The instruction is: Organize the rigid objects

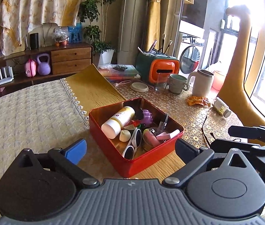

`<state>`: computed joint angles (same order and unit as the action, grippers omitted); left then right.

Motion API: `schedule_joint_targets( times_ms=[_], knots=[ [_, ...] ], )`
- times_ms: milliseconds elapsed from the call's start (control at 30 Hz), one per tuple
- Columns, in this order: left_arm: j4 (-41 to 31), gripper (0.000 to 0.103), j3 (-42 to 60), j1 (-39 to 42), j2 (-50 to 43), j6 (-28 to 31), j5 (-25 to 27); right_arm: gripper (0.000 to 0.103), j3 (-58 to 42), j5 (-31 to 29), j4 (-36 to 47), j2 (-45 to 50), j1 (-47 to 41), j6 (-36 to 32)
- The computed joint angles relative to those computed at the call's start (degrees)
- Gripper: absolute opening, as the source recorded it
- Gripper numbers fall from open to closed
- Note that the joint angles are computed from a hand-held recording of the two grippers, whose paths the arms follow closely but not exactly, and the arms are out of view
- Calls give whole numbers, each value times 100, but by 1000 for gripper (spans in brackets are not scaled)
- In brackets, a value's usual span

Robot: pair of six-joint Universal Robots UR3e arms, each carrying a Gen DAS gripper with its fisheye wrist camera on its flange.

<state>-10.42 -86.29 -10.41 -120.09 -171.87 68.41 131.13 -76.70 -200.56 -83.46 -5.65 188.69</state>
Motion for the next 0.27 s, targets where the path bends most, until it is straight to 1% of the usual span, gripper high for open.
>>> schedule_joint_targets(
  times_ms=[133,267],
  knots=[
    [-9,101,-19,-9,5,27,31,103,4,-33,19,1,10,40],
    [-121,101,-25,46,37,51,-91,103,-8,50,98,-25,-33,121]
  ],
)
